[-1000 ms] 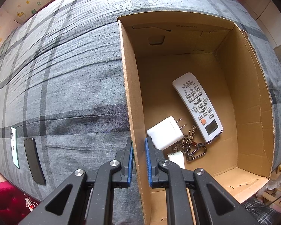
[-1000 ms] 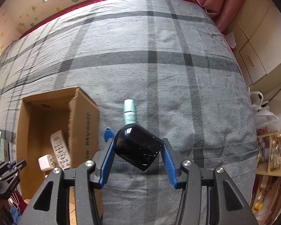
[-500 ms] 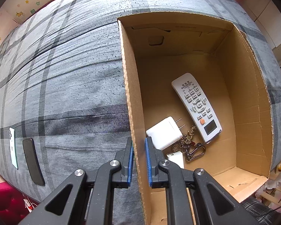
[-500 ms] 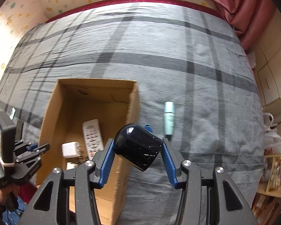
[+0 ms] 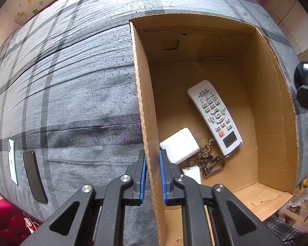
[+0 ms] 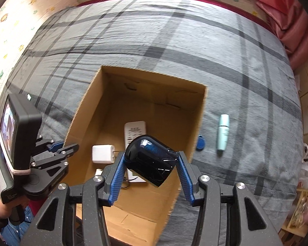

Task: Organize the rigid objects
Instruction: 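Carry the black object toward the box with the right gripper, then lower the black object into the box and open the right gripper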

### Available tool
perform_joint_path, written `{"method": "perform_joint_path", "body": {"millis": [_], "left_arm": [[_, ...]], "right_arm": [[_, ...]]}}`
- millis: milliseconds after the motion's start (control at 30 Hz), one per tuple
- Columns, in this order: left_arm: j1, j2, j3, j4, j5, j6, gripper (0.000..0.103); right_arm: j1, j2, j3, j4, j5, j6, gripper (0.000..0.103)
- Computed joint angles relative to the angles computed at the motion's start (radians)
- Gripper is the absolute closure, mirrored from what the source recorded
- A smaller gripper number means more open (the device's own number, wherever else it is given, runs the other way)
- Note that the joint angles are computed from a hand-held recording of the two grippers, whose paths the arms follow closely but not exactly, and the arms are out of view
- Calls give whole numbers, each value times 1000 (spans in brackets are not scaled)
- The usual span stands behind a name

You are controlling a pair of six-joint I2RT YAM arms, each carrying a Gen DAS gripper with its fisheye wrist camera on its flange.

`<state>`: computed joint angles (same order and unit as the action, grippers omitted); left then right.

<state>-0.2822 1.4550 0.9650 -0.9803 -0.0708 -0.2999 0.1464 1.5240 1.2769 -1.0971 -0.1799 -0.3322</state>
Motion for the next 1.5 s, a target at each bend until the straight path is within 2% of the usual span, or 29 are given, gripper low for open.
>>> {"method": "perform_joint_path", "body": {"millis": [700, 1100, 1500], "left_arm": [[12, -13, -16, 16, 11, 5, 91], [9, -18, -15, 14, 12, -2, 91], [-1, -18, -18, 17, 1, -6, 91]], "right_arm": [[183, 33, -202, 128, 48, 16, 50], [205, 110, -282, 224, 78, 27, 50], [190, 135, -306, 255, 60, 28, 50]]}}
